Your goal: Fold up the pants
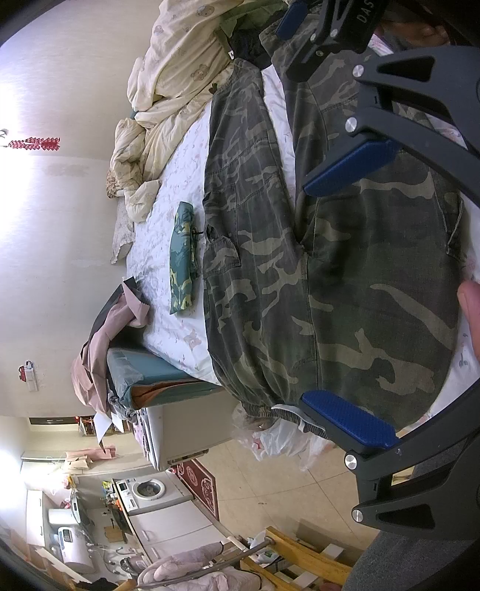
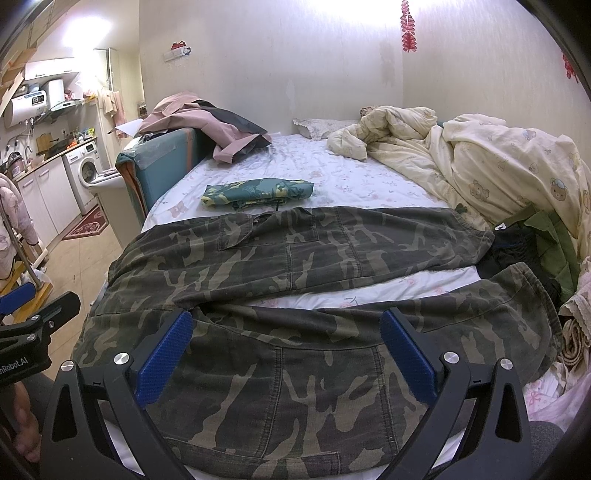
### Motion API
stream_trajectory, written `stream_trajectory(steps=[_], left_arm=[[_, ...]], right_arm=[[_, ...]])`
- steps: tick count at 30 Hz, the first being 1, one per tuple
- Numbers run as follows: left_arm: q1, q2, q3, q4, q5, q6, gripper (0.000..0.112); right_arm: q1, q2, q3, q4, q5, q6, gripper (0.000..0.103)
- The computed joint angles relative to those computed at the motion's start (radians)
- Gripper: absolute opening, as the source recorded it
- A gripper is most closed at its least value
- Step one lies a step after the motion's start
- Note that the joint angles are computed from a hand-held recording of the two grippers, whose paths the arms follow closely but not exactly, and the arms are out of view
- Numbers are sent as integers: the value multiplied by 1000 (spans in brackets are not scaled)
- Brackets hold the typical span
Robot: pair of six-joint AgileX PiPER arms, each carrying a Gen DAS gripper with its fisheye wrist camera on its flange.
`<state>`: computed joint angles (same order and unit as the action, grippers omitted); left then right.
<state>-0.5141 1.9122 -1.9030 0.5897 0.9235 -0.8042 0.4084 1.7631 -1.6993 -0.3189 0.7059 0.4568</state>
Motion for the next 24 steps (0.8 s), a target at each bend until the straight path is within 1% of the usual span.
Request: stream_trajectory(steps=[16,18,21,24], left_arm=[[-1,6,-14,-4,11,10,103],[7,15,-44,-14,40,32,103],[84,74,-143,-104,110,90,103],[188,150,-244,-220,239,84,103]], right_arm=[[-2,-1,1,3,3,-3,103],[0,-1,-8,11,16,2,103],[-11,-8,-12,50,21,-14,103],[-27,-9,-20,97,16,-49,103]])
